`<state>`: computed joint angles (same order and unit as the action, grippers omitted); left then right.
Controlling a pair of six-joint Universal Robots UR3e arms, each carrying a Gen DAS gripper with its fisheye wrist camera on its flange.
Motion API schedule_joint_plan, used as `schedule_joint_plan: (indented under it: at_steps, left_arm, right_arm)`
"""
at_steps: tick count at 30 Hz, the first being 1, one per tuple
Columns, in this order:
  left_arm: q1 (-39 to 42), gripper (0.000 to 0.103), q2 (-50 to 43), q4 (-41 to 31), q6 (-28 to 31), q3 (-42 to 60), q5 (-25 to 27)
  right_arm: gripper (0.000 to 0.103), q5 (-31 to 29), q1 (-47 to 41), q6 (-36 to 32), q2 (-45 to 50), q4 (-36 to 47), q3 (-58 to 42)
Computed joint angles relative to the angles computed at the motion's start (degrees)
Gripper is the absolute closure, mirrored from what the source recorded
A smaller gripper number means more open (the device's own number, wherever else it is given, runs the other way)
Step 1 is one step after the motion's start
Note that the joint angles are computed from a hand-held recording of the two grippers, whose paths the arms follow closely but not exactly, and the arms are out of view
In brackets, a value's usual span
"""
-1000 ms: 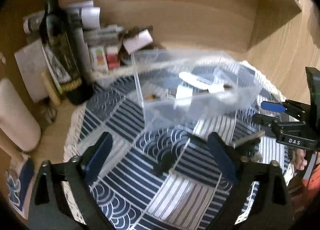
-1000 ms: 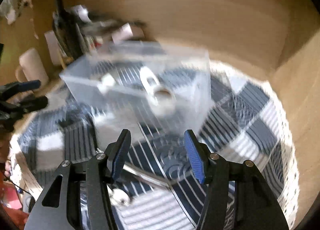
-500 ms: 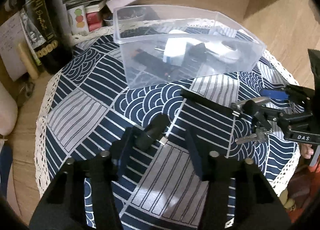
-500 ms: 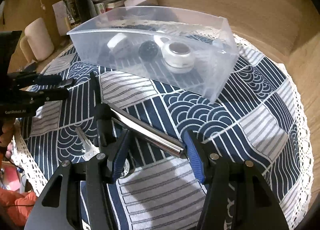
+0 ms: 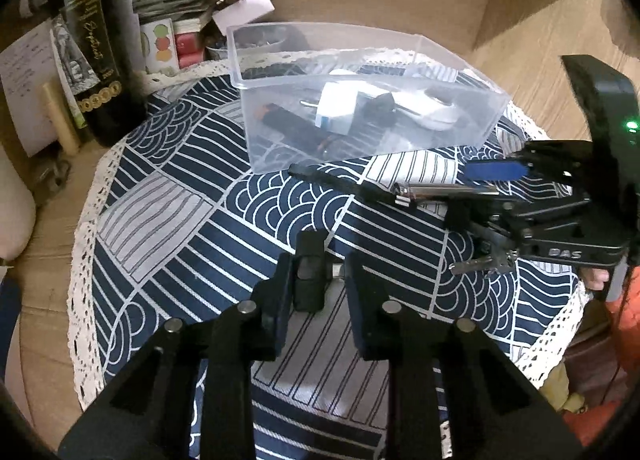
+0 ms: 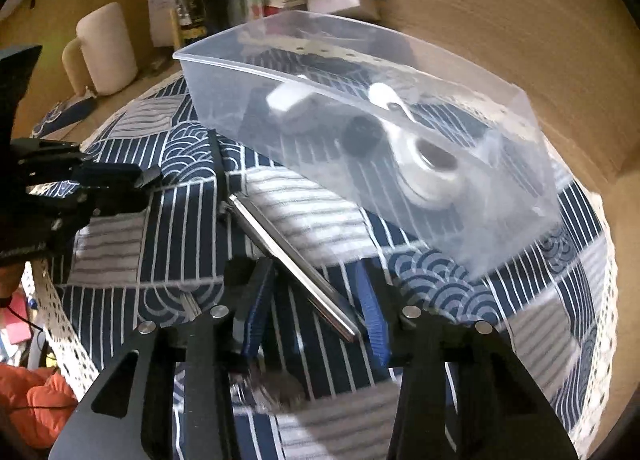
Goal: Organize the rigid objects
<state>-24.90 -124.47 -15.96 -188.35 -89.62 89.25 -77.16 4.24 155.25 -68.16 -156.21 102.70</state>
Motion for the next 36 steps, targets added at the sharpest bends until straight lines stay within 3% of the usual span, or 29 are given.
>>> schedule_joint_plan:
  at_steps: [3, 5, 11, 19, 27, 36]
  left_arm:
    - [-0.1, 0.078, 1.0, 1.9, -0.2, -1.6, 0.5]
    - [-0.3, 0.078, 1.5, 2.7, -0.1, -2.0, 1.0]
    - [-0.3, 0.078, 3.1, 5.1, -0.4, -2.6, 1.2]
    - [-2.0, 0.078, 3.7, 6.6, -0.5, 1.5, 3.5]
    - [-2.4, 0.078, 1.6, 3.5, 0.8, 10.6, 5.6]
    - [-0.1, 0.078, -4.4, -3.1, 2.0, 23.4, 4.4]
  right_arm:
    - [0.074, 1.1, 0.4, -0.2, 1.3, 0.4, -1.2]
    - [0.089, 2.7, -0.3, 0.1, 0.3, 0.1, 0.3]
    - [0.089, 4.1, -2.8, 3.5, -6.8, -10.1, 11.3]
    - [0.089, 6.3, -5.8, 7.9, -16.5, -15.8, 16.4]
    - [0.089, 6.8, -7.6, 11.9, -17.9, -18.6, 12.3]
    - [0.089, 4.4, -5.5, 13.9, -8.3, -17.7, -1.0]
